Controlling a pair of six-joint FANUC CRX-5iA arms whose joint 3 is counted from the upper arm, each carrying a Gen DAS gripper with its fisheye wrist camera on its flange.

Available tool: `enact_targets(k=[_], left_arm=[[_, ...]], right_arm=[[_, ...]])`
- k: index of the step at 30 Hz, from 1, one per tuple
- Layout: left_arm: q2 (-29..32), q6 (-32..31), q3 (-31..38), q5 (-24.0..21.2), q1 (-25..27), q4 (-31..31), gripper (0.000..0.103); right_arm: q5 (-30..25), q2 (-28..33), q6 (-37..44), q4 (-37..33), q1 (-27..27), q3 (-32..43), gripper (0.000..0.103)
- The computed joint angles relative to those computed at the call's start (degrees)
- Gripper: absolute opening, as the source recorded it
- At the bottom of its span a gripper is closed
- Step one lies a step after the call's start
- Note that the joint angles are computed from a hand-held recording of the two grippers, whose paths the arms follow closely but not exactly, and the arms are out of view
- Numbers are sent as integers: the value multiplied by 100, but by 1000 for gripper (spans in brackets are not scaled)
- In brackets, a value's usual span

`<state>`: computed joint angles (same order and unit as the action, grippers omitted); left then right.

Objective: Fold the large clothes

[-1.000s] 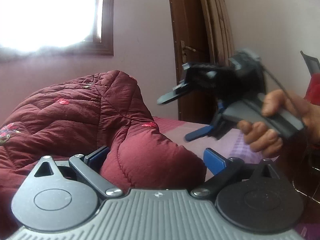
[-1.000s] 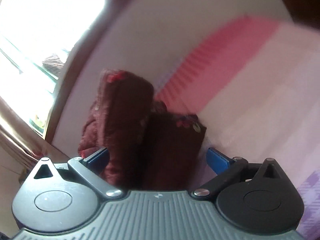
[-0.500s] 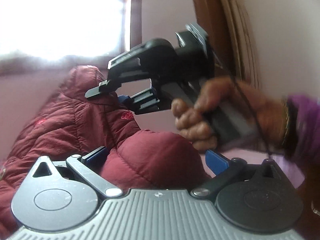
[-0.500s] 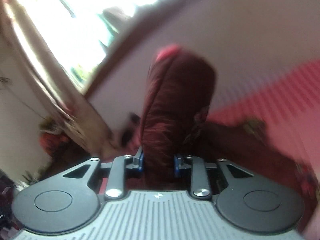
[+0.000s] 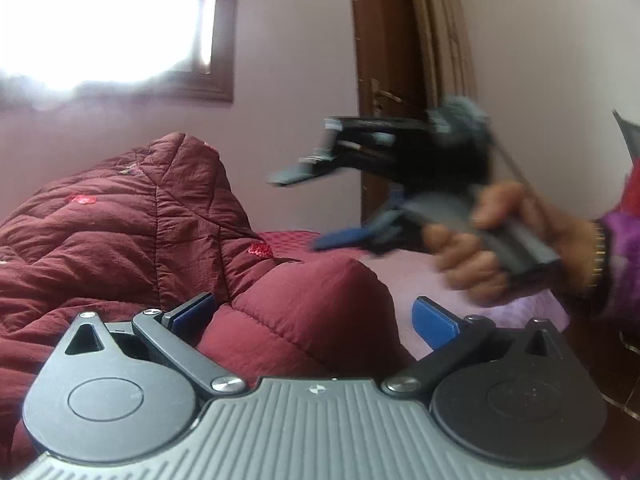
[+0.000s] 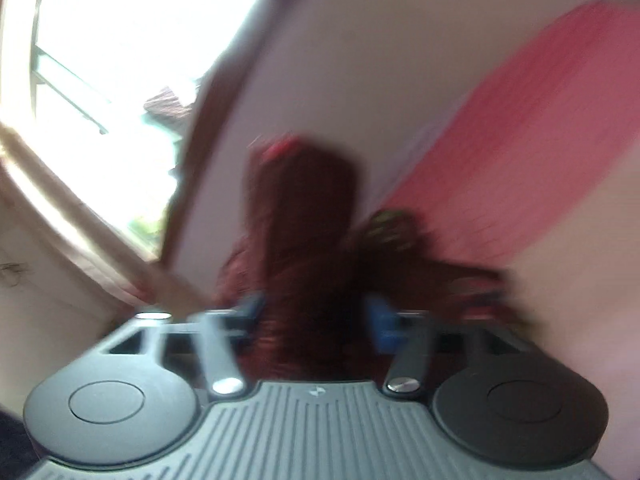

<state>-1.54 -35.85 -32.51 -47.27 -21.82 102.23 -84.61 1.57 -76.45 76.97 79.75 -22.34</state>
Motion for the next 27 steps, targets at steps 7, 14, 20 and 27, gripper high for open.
enact_targets(k=[7,14,20,27], left_arm=[[12,-181,-127,-205,16,270,102],[-81,-555,-451,-709,169,790,102],[-40,-508,-415,-451,29,1196,102],[-151,-734,-443,-623,78,991,102]], right_arm=[[576,-155,-216,-864,191,-54,66],[1557,51,1255,555,-927,308,20],[2130,126,1688,315,-1699,260,17],[2066,-55,-471,880,-1631,-855,19]])
